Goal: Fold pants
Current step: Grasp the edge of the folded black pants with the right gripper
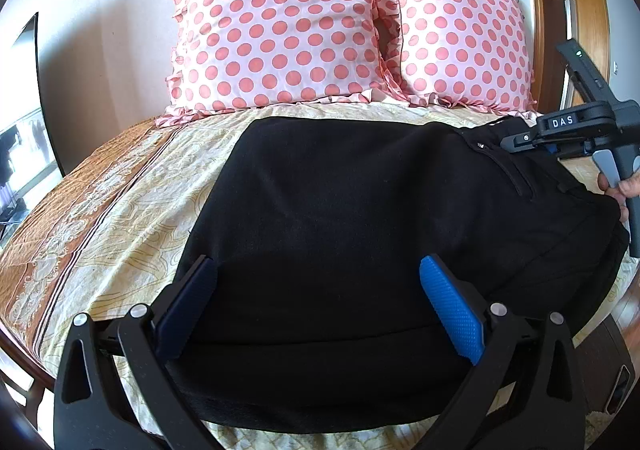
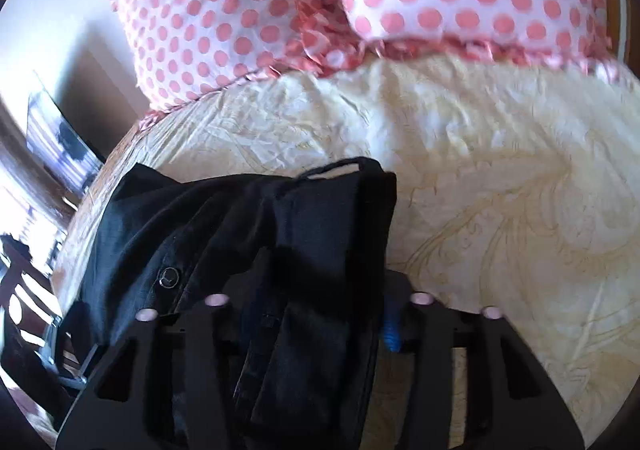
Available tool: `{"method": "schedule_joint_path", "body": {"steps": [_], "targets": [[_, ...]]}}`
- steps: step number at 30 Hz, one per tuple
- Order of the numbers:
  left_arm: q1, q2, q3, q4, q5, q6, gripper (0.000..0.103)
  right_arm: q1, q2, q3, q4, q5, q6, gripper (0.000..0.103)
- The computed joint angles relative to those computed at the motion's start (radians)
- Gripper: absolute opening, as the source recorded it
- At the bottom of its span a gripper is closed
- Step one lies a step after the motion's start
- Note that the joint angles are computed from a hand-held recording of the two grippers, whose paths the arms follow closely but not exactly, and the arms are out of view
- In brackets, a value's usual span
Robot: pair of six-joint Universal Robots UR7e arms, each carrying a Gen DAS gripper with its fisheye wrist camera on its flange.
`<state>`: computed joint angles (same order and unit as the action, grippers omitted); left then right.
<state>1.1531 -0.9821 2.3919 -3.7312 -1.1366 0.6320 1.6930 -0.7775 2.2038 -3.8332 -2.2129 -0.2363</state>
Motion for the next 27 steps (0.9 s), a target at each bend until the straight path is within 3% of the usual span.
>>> {"method": "schedule_joint_path", "body": {"steps": [3,5,7,9,12,16,19,20,21,22,25,27], "targets": [[0.000,0.001,0.001,-0.002,0.000,-0.001,0.101,0.041,0.047,-0.015,-0.102,-0.054,-0.112,0.025],[0.000,0.001,0.001,-0.004,0.001,0.001,0.101,0.056,0.070,-0.014,-0.167,-0.042,-0.179,0.017],[-0.001,0.001,0.000,0.000,0.002,0.000,0.101,0.080,0.105,-0.036,-0.215,-0.095,-0.249,0.017],[-0.003,0.001,-0.001,0.003,0.005,-0.002,0.101,0.086,0.123,-0.065,-0.183,-0.154,-0.253,0.017],[-0.006,0.003,-0.001,0.003,0.010,-0.005,0.101,0.057,0.084,-0.058,-0.082,-0.152,-0.128,0.029],[-0.007,0.005,0.000,0.002,0.010,-0.006,0.101,0.008,0.024,-0.029,0.006,-0.082,-0.007,0.049],[-0.007,0.009,0.001,-0.005,0.011,-0.006,0.101,-0.037,-0.013,0.005,0.024,0.021,0.047,0.048],[-0.008,0.010,0.002,-0.007,0.011,-0.005,0.101,-0.065,-0.026,0.029,-0.011,0.094,0.055,0.034],[-0.008,0.009,0.002,-0.003,0.010,-0.005,0.101,-0.077,-0.035,0.043,-0.011,0.134,0.063,0.032],[-0.007,0.000,-0.001,0.018,0.003,-0.009,0.101,-0.074,-0.031,0.048,-0.042,0.132,0.030,0.023],[0.019,-0.086,-0.033,0.182,-0.084,-0.080,0.098,0.034,0.081,-0.021,-0.174,-0.043,-0.178,0.016],[0.035,-0.126,-0.066,0.235,-0.129,-0.126,0.098,0.079,0.130,-0.051,-0.243,-0.091,-0.288,0.015]]}}
